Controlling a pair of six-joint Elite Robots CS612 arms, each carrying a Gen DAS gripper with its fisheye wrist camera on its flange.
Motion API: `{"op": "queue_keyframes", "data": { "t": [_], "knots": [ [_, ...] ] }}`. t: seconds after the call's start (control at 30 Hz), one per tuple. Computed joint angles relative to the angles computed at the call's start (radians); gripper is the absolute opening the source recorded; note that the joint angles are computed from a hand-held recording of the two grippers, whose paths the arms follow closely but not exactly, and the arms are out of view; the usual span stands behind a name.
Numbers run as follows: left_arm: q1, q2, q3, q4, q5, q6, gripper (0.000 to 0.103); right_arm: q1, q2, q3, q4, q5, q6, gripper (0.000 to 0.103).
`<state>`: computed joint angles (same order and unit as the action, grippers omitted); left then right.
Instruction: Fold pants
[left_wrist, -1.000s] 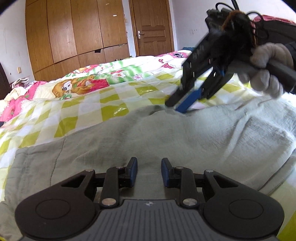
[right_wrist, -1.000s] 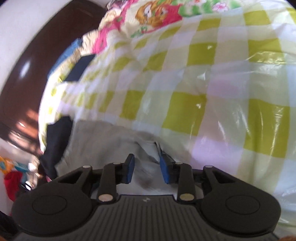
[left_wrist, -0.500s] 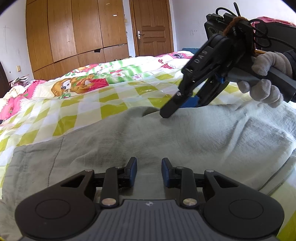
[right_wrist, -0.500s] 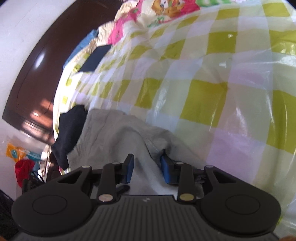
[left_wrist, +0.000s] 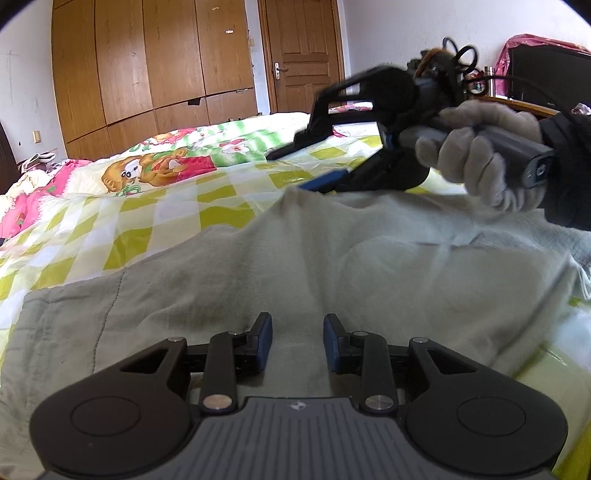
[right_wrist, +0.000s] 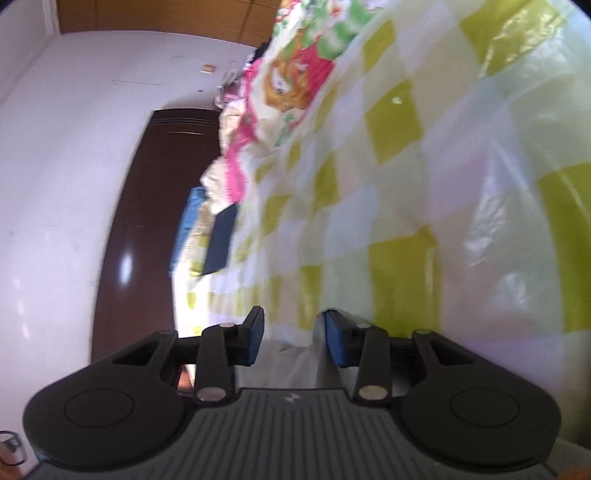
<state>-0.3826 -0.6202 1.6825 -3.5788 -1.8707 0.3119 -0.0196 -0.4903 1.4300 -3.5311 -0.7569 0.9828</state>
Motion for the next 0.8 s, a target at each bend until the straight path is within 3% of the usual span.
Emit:
{"op": "queue_keyframes", "data": {
  "t": [0.07, 0.13, 0.23, 0.3, 0.37, 0.43, 0.5, 0.57, 0.63, 0.67, 0.7, 0.73, 0.8],
  "knots": [
    [0.001, 0.000, 0.000, 0.002, -0.003, -0.002, 0.044, 0.000, -0.032, 0.028, 0.096, -0.045, -0.098, 0.036],
    [0.002, 0.000, 0.000, 0.003, -0.005, -0.001, 0.044, -0.007, -0.066, 0.076, 0.110, -0.094, -0.131, 0.037],
    [0.004, -0.002, -0.001, 0.000, -0.005, -0.013, 0.047, 0.011, -0.142, 0.157, 0.154, -0.259, -0.220, 0.040],
    [0.008, -0.004, 0.000, -0.018, 0.007, -0.039, 0.047, 0.025, -0.178, 0.191, 0.167, -0.306, -0.287, 0.041],
    [0.011, -0.003, 0.000, -0.064, 0.041, -0.086, 0.047, 0.039, -0.206, 0.216, 0.190, -0.319, -0.384, 0.046],
    [0.007, -0.004, -0.003, -0.082, 0.110, -0.097, 0.048, 0.069, -0.244, 0.235, 0.312, -0.434, -0.516, 0.047],
    [-0.002, -0.004, -0.003, -0.069, 0.214, -0.075, 0.048, 0.086, -0.266, 0.248, 0.422, -0.560, -0.572, 0.039],
    [-0.006, -0.004, -0.008, -0.033, 0.288, -0.072, 0.048, 0.097, -0.280, 0.263, 0.466, -0.691, -0.547, 0.004],
    [-0.002, -0.004, -0.013, -0.028, 0.305, -0.088, 0.048, 0.095, -0.293, 0.282, 0.449, -0.752, -0.465, 0.006],
    [-0.002, -0.003, -0.015, -0.030, 0.316, -0.082, 0.049, 0.101, -0.301, 0.288, 0.450, -0.816, -0.465, 0.015],
    [-0.005, -0.001, -0.015, -0.040, 0.337, -0.070, 0.049, 0.106, -0.307, 0.293, 0.440, -0.850, -0.464, 0.016],
    [-0.005, -0.001, -0.015, -0.046, 0.350, -0.058, 0.049, 0.108, -0.310, 0.298, 0.417, -0.851, -0.453, 0.016],
    [-0.001, 0.000, -0.014, -0.070, 0.353, -0.046, 0.049, 0.109, -0.309, 0.308, 0.330, -0.779, -0.466, 0.018]
  ]
}}
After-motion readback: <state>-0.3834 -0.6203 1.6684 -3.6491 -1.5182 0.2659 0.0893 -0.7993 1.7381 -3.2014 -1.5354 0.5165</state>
